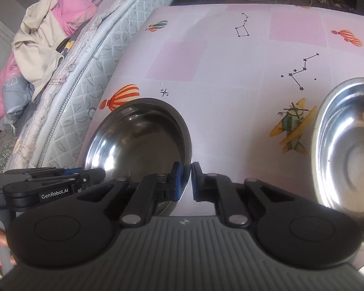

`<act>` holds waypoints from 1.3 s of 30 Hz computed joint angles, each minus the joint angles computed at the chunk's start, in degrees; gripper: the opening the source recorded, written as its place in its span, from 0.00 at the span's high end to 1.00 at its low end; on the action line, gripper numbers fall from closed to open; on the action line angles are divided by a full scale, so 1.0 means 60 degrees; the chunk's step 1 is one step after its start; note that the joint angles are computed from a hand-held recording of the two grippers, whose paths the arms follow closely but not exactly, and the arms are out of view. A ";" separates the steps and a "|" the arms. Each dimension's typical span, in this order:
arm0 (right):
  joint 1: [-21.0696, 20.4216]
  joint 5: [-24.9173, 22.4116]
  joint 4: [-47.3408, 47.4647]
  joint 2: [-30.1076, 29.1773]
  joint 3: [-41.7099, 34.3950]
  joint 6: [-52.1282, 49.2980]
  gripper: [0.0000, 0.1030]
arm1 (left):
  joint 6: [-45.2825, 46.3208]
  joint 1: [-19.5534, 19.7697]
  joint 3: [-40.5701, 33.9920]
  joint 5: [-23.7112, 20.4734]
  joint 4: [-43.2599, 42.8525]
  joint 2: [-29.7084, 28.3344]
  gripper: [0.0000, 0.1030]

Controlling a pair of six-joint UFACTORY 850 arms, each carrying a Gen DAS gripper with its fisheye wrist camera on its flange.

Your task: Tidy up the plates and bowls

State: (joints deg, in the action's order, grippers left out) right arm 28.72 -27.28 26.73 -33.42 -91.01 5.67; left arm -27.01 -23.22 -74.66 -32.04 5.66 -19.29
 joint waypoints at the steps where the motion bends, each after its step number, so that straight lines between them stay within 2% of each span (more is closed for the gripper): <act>1: -0.0011 0.0030 0.0033 0.0030 0.0035 -0.0019 0.93 | -0.0045 -0.0012 -0.0003 0.0028 0.0067 0.0026 0.83; 8: -0.0121 0.0427 0.0041 0.0459 0.0383 -0.0120 0.93 | -0.0522 -0.0292 -0.0289 0.0105 0.0827 0.0121 0.83; 16: -0.0511 0.0957 -0.0140 0.1406 0.1164 0.0006 0.93 | -0.0092 -0.0825 -0.1290 0.0084 0.0585 -0.0240 0.83; 22: -0.1184 0.1385 -0.0858 0.2623 0.2350 0.0738 0.93 | 0.0554 -0.1578 -0.2687 -0.0031 0.0243 -0.1099 0.83; 28: -0.2089 0.1633 -0.1478 0.3605 0.3554 0.1319 0.93 | 0.1088 -0.2272 -0.4258 -0.0470 -0.0098 -0.2293 0.82; 34: -0.2836 0.1773 -0.1066 0.3940 0.4373 0.0836 0.93 | 0.1383 -0.2604 -0.5348 -0.1013 -0.0368 -0.3255 0.82; 39: -0.3093 0.1950 -0.0673 0.3879 0.4755 0.0372 0.93 | 0.1511 -0.2715 -0.5967 -0.1430 -0.0373 -0.3841 0.82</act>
